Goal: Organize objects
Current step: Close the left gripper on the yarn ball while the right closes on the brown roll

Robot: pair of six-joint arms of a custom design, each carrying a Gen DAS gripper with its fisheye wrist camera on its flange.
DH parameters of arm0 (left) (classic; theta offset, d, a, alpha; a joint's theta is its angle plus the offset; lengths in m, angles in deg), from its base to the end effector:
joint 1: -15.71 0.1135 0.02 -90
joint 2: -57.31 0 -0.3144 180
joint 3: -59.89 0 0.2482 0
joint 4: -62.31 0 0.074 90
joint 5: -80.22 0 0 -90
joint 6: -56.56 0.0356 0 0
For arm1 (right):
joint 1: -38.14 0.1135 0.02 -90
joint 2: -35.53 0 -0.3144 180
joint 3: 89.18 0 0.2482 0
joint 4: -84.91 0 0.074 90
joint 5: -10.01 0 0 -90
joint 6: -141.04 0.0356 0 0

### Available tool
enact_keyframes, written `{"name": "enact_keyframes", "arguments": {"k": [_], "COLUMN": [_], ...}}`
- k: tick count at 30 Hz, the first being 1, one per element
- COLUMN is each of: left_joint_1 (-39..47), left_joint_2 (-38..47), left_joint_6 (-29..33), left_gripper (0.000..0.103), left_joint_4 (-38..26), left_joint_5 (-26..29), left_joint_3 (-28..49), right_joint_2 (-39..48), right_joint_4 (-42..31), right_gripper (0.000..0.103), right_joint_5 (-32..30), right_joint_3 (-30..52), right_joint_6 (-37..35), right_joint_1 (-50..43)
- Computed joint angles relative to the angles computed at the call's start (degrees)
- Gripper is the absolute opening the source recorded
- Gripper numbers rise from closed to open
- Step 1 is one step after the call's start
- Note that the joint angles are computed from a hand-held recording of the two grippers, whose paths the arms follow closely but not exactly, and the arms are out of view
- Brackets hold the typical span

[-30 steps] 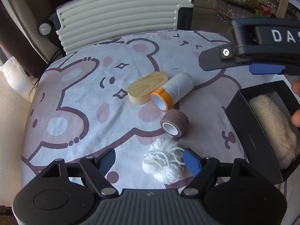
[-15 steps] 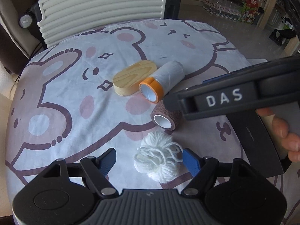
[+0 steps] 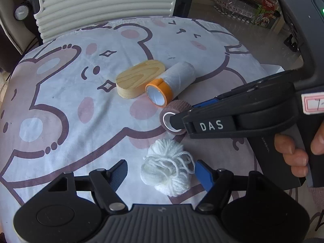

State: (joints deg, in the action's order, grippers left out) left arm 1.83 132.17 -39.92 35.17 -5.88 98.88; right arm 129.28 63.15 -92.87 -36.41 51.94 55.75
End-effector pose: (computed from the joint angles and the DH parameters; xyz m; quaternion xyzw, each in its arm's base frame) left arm 0.1826 -0.0476 0.1740 0.0706 0.9693 -0.0738 0.2237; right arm 0.2623 0.0916 0.1678 -0.1665 0.9516 0.1452 0.2136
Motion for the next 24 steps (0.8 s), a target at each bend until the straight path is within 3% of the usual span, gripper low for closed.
{"name": "enact_keyframes", "arguments": {"k": [8, 10, 14, 24], "left_joint_1": [-1.81, -2.71, -3.5, -1.15], "left_joint_2": [2.21, 3.62, 6.89, 5.06], "left_joint_6": [0.47, 0.55, -0.02, -4.14], "left_gripper": [0.072, 0.069, 0.051, 0.043], "left_joint_4": [0.52, 0.05, -1.53, -2.62], "left_joint_5": [-0.88, -1.45, -3.25, -3.97], "left_joint_3": [0.72, 1.37, 2.96, 3.89], "right_joint_2": [-0.83, -1.01, -1.38, -2.32], "right_joint_4": [-0.21, -0.41, -0.71, -1.6], "right_gripper": [0.027, 0.027, 0.027, 0.027], "right_joint_5": [-1.41, -1.61, -1.79, -2.43], "right_joint_3": [0.11, 0.04, -0.11, -0.45], "right_joint_6": [0.59, 0.39, -0.16, -1.2], "right_joint_1": [-1.48, -1.87, -2.65, -3.33]}}
